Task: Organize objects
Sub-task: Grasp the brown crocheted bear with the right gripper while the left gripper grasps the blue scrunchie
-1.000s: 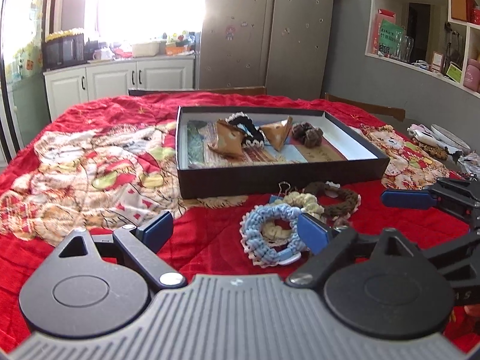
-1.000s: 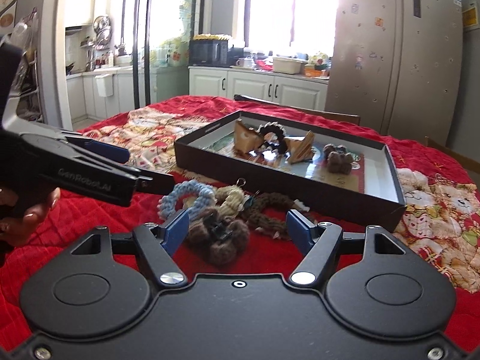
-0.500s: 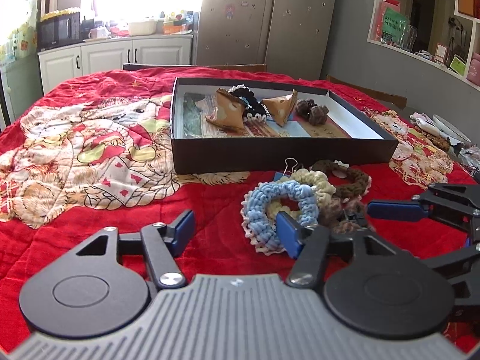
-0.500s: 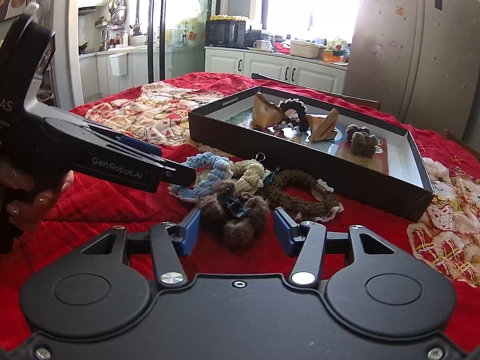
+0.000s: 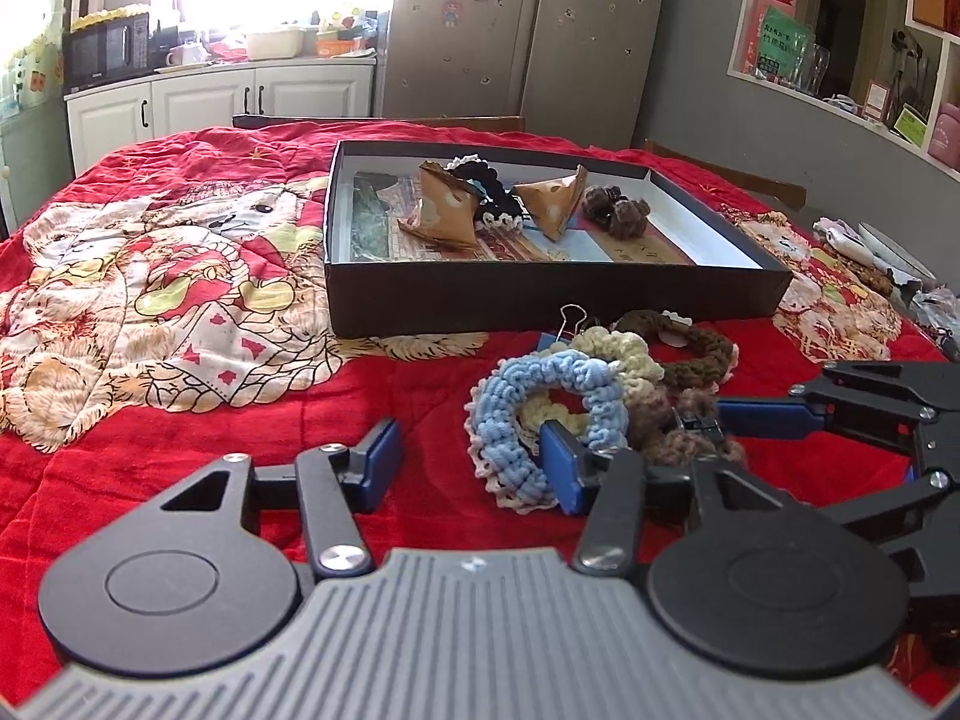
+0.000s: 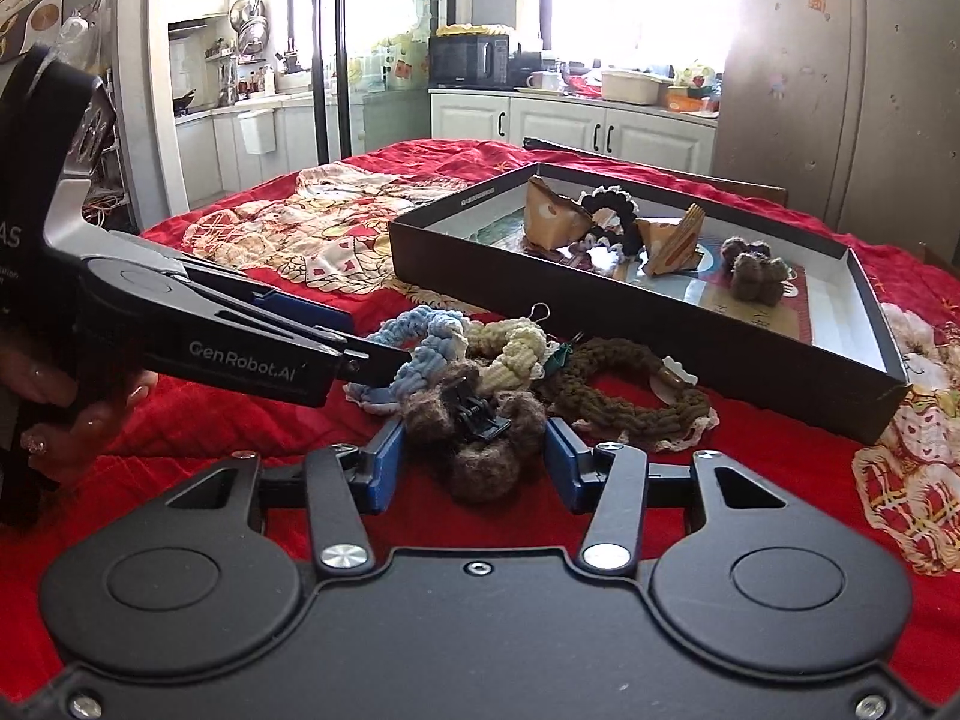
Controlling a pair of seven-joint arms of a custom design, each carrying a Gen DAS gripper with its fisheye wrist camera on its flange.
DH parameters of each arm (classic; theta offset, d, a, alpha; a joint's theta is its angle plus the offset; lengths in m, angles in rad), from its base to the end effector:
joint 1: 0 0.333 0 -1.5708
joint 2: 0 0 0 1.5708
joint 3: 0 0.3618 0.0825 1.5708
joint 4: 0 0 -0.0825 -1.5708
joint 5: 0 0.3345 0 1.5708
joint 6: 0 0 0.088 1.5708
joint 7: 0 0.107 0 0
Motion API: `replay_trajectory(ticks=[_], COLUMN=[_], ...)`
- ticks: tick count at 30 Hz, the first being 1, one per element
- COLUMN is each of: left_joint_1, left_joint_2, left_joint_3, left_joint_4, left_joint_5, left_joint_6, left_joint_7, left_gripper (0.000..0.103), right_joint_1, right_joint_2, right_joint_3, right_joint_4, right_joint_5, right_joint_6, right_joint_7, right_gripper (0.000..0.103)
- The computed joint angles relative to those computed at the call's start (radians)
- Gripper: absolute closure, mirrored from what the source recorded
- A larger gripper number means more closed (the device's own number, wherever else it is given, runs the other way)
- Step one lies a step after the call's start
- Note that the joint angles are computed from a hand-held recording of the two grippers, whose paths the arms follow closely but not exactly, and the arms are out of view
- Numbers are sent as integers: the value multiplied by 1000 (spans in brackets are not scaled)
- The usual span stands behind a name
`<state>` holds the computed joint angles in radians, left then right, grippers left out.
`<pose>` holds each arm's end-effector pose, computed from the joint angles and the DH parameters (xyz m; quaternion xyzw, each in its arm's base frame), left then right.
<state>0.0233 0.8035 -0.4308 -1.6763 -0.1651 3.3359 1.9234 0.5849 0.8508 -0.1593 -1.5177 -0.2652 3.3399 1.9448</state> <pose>0.7022 -0.1859 0.3361 -0.5265 0.7234 -0.4003 0.1981 0.6559 0.3737 0.3388 -0.7509 0.4681 -0.2448 0.3964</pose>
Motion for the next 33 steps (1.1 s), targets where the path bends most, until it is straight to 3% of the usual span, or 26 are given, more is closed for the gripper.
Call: replay_trajectory(ticks=[3, 5, 13, 33], left_joint_1=[2, -5, 15, 88], left_joint_2=[1, -1, 3, 7], left_joint_3=[-4, 3, -25, -112], left_joint_4=[0, -1, -5, -37], left_joint_5=[5, 7, 20, 54], left_joint_6=[-4, -2, -7, 19], left_joint_7=[3, 7, 25, 24], left_gripper=[53, 66, 82, 88], right_joint_1=[0, -1, -7, 1], right_joint_2=[2, 3, 4, -15], right_joint_3=[0, 2, 14, 8], right_joint_4=[3, 4, 5, -40], right_joint_5=[1, 1, -8, 14], right_joint_6=[0, 1, 2, 47], right_joint_7=[-1, -1, -13, -25], right_gripper=[57, 60, 63, 64])
